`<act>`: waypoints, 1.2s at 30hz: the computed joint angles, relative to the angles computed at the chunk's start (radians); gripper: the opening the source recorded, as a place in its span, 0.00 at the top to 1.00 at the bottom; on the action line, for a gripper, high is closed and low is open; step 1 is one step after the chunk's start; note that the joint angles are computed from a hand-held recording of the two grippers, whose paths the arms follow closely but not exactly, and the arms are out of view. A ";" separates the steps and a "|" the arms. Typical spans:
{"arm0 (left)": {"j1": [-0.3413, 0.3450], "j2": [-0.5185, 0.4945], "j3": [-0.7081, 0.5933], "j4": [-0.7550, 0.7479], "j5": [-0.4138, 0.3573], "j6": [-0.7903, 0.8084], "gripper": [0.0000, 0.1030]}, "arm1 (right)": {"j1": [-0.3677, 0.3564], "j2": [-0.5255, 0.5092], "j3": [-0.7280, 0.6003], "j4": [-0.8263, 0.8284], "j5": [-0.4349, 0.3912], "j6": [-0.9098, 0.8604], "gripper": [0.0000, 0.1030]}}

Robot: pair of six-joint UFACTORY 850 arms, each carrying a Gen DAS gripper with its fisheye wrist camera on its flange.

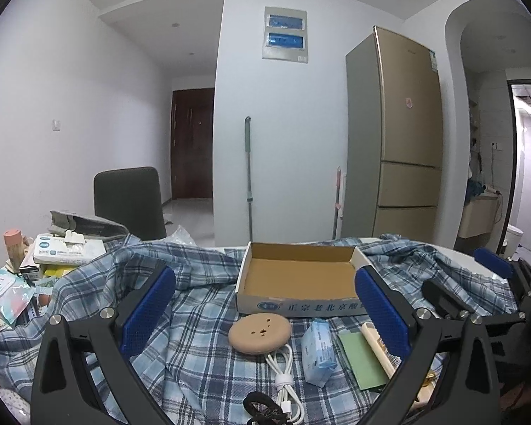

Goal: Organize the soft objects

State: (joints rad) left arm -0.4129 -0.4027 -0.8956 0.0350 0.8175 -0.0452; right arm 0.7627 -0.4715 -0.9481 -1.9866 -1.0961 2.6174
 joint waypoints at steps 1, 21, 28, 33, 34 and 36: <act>-0.007 -0.001 -0.009 -0.039 -0.031 0.027 0.00 | -0.006 0.006 0.000 0.002 0.025 -0.007 0.00; 0.029 -0.030 -0.107 0.141 -0.343 -0.182 0.07 | -0.124 0.079 -0.037 0.259 0.553 -0.235 0.14; 0.030 -0.037 -0.118 0.200 -0.378 -0.230 0.07 | -0.195 0.029 -0.062 0.281 0.771 -0.197 0.27; 0.039 -0.032 -0.115 0.197 -0.370 -0.250 0.07 | -0.240 0.003 -0.067 0.115 0.879 0.003 0.31; 0.041 -0.033 -0.116 0.197 -0.373 -0.254 0.07 | -0.250 -0.001 -0.069 0.040 0.910 0.083 0.31; 0.042 -0.035 -0.121 0.209 -0.381 -0.265 0.07 | -0.261 -0.009 -0.073 -0.071 0.952 0.201 0.31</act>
